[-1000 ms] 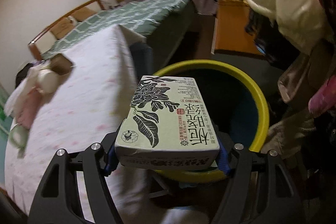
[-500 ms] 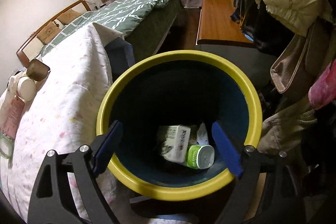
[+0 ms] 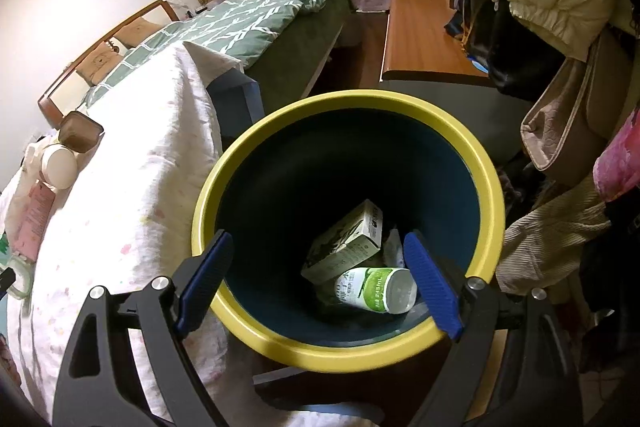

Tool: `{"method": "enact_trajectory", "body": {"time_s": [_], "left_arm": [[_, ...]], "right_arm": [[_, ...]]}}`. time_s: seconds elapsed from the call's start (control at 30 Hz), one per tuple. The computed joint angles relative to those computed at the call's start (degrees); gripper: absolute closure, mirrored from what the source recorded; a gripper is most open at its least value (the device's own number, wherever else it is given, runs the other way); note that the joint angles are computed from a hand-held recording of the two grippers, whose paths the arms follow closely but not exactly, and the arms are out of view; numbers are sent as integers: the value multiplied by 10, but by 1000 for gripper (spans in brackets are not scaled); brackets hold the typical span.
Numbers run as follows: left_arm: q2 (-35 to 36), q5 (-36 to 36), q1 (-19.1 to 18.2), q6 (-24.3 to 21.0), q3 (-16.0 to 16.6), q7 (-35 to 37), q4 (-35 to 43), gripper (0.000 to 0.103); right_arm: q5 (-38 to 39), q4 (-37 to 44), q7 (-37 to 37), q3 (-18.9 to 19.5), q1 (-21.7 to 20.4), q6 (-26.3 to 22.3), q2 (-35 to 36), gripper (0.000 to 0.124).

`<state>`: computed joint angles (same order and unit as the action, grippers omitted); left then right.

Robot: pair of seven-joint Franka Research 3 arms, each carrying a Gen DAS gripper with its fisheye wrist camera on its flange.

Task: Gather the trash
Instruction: 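Grasp the clear green-lidded container with the left tool, then carry the container with the left tool into the yellow bin and release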

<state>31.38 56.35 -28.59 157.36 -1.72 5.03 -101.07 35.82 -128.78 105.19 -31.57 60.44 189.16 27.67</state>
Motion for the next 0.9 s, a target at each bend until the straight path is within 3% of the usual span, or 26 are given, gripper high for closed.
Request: {"method": "enact_trajectory", "body": {"time_s": [0.27, 0.73, 0.9], "left_arm": [[19, -31, 3, -7, -2, 26, 20, 28], [-10, 10, -16, 13, 8, 6, -7, 29], [-20, 26, -16, 31, -8, 14, -4, 29]], "right_arm": [[1, 1, -6, 6, -3, 2, -2, 41], [18, -5, -33, 43, -34, 19, -17, 41], [51, -15, -61, 52, -32, 37, -27, 41]]}}
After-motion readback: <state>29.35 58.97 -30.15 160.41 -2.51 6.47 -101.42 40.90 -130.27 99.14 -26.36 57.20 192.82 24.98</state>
